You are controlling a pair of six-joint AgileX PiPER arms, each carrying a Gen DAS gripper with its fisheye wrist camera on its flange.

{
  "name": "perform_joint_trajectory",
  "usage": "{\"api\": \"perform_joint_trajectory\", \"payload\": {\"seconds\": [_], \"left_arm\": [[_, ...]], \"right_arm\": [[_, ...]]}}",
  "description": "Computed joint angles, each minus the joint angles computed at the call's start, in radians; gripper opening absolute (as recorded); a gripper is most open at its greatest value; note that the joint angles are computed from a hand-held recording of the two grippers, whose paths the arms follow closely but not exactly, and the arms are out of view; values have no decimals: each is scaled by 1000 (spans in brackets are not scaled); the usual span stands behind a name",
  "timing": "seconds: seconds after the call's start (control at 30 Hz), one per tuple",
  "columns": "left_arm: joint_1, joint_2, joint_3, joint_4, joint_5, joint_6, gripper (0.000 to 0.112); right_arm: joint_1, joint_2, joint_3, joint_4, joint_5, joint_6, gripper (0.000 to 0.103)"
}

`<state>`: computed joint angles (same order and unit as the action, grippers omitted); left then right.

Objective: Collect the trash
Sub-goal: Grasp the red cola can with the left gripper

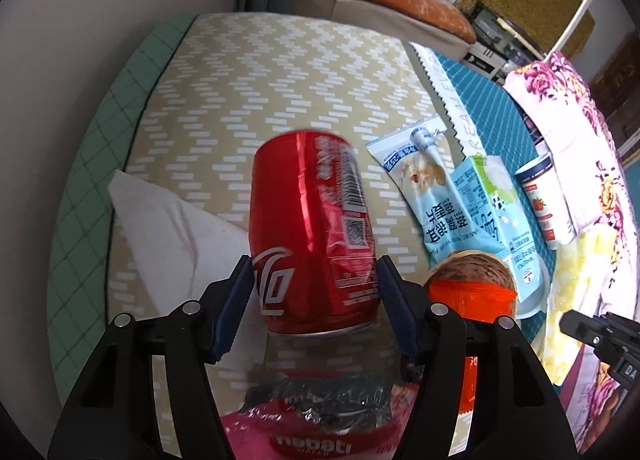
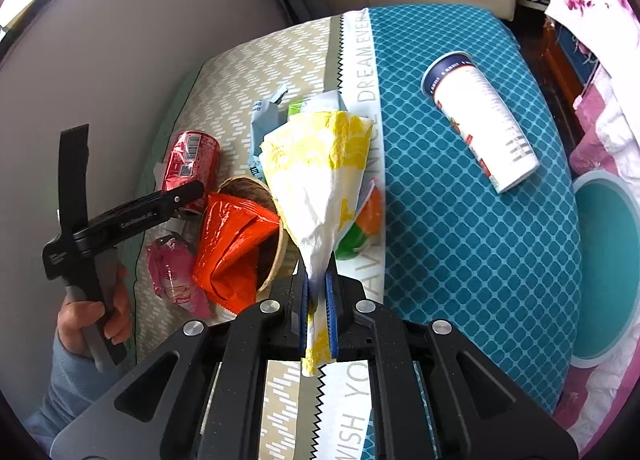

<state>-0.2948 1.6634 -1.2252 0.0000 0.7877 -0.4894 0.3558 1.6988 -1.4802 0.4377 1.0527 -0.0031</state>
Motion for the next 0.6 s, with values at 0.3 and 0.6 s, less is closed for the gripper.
{"api": "perform_joint_trajectory", "payload": {"seconds": [0.3, 0.6], "left_arm": [[-72, 17, -5, 177, 9, -164, 57], [-136, -134, 59, 230, 35, -241, 57]], "right_arm": [[-61, -49, 74, 48, 7, -59, 7], [-129, -111, 141, 90, 9, -110, 7]]}}
